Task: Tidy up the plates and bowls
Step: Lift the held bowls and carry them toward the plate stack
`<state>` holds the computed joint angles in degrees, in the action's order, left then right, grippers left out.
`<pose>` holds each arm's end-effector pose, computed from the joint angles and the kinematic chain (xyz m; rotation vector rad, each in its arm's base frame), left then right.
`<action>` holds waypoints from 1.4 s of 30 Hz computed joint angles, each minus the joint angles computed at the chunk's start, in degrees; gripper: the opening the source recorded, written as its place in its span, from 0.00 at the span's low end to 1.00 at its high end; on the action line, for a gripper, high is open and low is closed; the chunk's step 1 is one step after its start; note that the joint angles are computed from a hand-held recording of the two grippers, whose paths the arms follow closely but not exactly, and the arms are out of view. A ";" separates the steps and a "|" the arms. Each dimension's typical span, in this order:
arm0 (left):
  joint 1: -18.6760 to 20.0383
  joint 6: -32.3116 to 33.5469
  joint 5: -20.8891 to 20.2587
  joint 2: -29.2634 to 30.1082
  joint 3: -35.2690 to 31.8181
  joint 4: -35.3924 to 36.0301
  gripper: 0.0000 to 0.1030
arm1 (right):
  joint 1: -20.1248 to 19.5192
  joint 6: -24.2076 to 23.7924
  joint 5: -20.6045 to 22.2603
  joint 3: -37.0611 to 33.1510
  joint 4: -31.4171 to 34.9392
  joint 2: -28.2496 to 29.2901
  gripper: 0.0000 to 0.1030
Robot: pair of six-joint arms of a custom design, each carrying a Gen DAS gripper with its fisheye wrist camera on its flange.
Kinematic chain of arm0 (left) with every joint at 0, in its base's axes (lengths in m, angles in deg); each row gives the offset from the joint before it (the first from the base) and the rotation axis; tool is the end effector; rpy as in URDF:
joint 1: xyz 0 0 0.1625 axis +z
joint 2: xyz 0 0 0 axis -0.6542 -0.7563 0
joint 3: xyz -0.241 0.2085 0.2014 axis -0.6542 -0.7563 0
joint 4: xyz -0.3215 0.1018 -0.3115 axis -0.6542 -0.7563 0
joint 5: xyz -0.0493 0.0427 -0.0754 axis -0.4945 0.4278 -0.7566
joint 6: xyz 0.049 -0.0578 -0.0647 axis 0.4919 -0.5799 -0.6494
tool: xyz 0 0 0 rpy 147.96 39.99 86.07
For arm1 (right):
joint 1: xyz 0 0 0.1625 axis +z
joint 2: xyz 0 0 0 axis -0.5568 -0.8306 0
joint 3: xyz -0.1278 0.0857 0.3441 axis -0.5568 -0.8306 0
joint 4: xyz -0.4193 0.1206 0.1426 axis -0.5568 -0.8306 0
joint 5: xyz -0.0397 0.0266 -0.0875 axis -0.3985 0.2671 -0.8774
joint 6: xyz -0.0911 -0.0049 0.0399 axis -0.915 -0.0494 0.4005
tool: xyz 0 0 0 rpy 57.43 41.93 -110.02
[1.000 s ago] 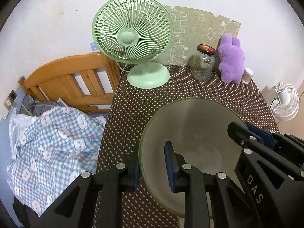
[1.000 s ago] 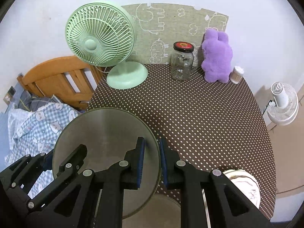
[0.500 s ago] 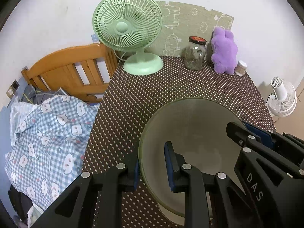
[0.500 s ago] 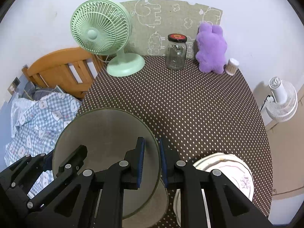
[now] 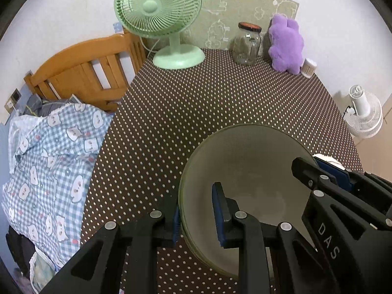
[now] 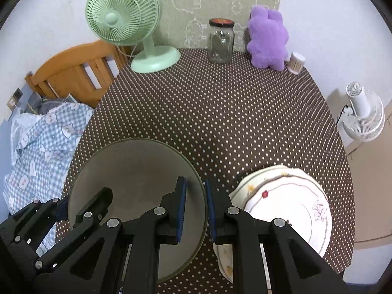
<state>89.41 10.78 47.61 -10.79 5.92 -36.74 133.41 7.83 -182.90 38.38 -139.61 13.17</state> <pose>-0.3039 -0.6677 0.0653 0.0828 2.2661 -0.6549 0.1936 -0.7010 0.1989 0.4827 -2.3823 0.4845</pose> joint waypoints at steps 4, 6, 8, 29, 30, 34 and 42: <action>0.27 -1.19 -0.70 0.61 -0.15 1.44 0.20 | -0.64 0.67 -0.40 0.66 0.96 -0.22 0.19; 0.44 -1.62 -1.05 0.63 -0.11 1.88 0.20 | -0.78 0.78 -0.51 0.55 1.45 -0.05 0.19; 0.42 -1.88 -0.52 0.71 0.05 2.34 0.20 | -0.99 0.87 -0.44 0.63 1.83 0.04 0.19; 0.90 -5.17 -2.17 0.28 0.35 5.26 0.23 | -1.26 -0.36 -0.25 1.34 3.00 0.22 0.19; 0.87 -5.02 -2.17 0.23 0.36 5.10 0.26 | -1.31 -0.16 0.11 1.39 3.32 -0.03 0.19; -0.14 -3.47 -1.07 0.22 0.38 4.11 0.37 | -1.75 1.00 2.74 1.20 5.96 -1.45 0.20; -0.63 -3.36 -0.33 -0.69 1.16 3.57 0.67 | -1.92 -0.75 6.11 4.03 2.87 -4.38 0.72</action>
